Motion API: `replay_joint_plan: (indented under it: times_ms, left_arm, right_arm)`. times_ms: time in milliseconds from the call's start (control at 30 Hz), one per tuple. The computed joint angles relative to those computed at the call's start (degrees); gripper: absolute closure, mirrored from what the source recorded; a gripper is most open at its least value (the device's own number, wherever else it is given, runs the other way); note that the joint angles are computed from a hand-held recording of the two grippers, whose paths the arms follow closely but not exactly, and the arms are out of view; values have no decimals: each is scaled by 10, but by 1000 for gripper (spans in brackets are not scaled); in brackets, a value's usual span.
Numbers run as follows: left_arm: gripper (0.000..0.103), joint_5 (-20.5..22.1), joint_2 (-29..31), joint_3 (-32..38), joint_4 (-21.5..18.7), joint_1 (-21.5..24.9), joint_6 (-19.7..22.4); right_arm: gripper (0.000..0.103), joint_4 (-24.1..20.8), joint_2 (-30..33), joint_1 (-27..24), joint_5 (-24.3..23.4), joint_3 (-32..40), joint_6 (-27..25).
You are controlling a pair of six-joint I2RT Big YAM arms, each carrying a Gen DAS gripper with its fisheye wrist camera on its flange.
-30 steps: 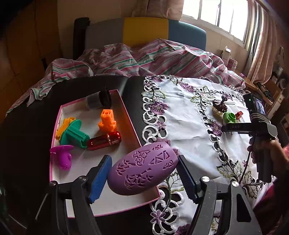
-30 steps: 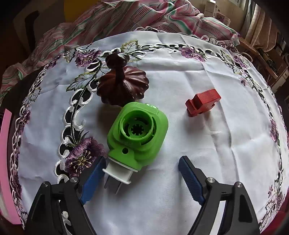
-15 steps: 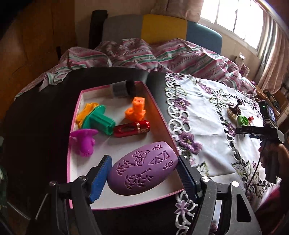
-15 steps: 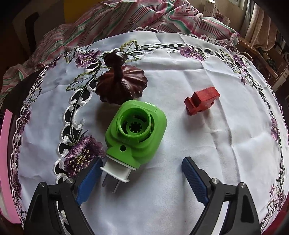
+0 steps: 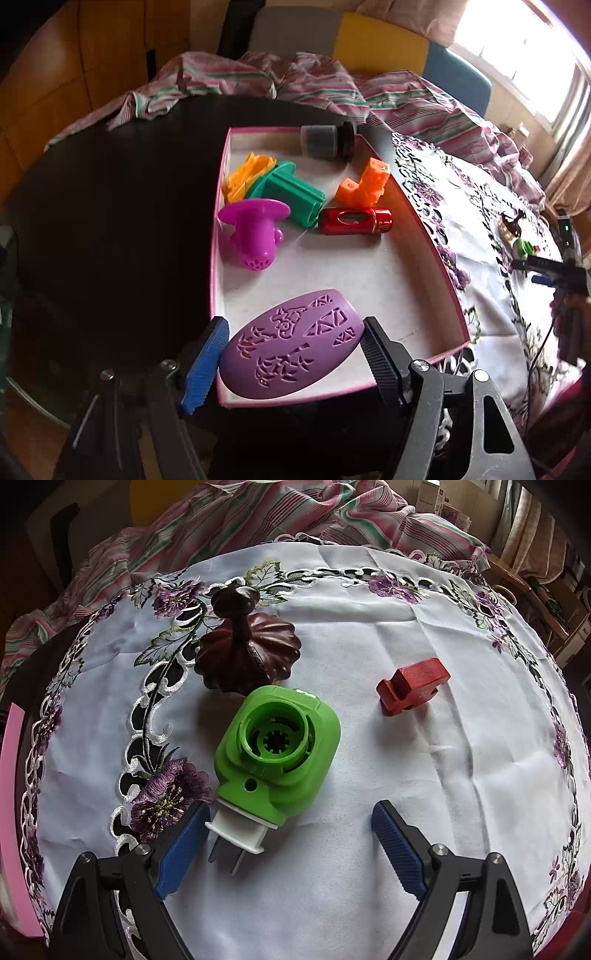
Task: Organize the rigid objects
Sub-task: 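Grasp the green plug device with the right gripper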
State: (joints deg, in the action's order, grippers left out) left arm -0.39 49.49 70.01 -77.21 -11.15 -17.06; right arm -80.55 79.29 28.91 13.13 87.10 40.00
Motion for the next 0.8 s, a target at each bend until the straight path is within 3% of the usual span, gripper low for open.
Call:
replay_joint_plan:
  times_ms: [200, 333, 500, 800]
  left_arm:
    - [30, -24, 26, 5, 17, -9, 2]
    - [30, -29, 40, 6, 26, -10, 4]
    - [30, -26, 52, 0, 32, -8, 4]
    - [29, -42, 62, -3, 41, -15, 17]
  right_arm:
    - [12, 16, -10, -11, -14, -6, 18]
    - [12, 70, -45, -31, -60, -32, 50]
    - [12, 125, -77, -49, -82, -57, 97]
    - [12, 108, -49, -28, -37, -24, 88]
